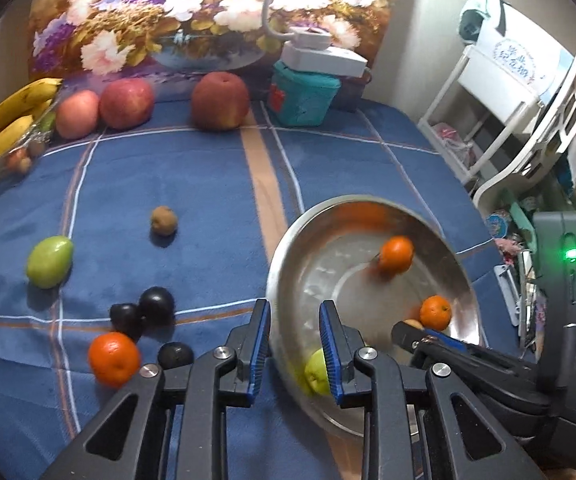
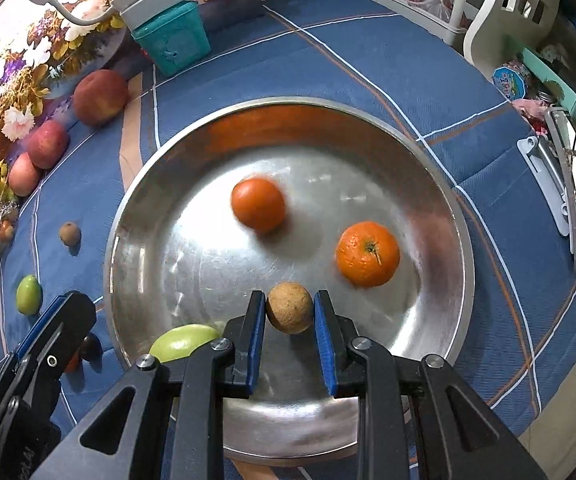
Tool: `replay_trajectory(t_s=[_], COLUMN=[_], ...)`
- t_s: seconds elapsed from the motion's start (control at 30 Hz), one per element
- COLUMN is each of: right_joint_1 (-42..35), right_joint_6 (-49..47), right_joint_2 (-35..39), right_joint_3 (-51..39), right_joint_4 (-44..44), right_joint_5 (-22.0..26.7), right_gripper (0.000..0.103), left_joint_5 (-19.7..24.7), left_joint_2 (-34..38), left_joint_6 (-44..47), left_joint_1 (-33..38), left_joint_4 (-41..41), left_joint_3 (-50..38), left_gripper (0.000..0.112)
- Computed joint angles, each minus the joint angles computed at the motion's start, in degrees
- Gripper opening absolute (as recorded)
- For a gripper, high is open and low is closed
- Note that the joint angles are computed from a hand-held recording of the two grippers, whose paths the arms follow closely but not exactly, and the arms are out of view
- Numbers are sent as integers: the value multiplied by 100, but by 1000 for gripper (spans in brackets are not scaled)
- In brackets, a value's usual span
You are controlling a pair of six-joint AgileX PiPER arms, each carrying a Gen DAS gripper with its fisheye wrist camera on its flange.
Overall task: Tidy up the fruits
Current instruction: 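Open the left tool over the bowl while the right tool releases the kiwi into it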
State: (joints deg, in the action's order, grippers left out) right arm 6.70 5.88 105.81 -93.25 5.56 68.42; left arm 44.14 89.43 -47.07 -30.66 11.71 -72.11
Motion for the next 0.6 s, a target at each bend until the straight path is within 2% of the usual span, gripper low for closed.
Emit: replay_trajectory(t_s=[0.1, 0.23, 0.4, 0.47, 0.5, 0.53, 0.57, 0.6], right_joint_1=[77, 142, 245, 332, 370, 413, 469, 530], right_joint_6=[23, 1, 11, 21, 15, 8, 18, 35], right_joint_2=[10, -31, -65, -102, -108, -111, -113, -120], right_joint_3=[-30, -49, -135, -139, -149, -162, -174, -182], right_joint_4=[-22, -50, -70, -89, -100, -121, -170, -242], right_joint_5=[5, -8, -29, -47, -51, -50, -53, -65], right_gripper=[26, 37, 37, 37, 38, 40, 45, 57], left_joint_5=[191, 370, 691, 847, 943, 1032, 1059, 1089], left_joint_2=[12, -10, -13, 16, 24, 23, 15, -19], left_joint_6=[-44, -27, -68, -34, -47, -111, -158, -233], left_joint_1=[44, 159, 248, 308, 342, 366, 379, 385], left_joint_4=[-5, -132, -121, -201, -243, -252, -247, -199], left_joint_3=[-4, 32, -34, -80, -92, -93, -79, -46], left_gripper=[28, 28, 28, 32, 42, 60, 66, 68])
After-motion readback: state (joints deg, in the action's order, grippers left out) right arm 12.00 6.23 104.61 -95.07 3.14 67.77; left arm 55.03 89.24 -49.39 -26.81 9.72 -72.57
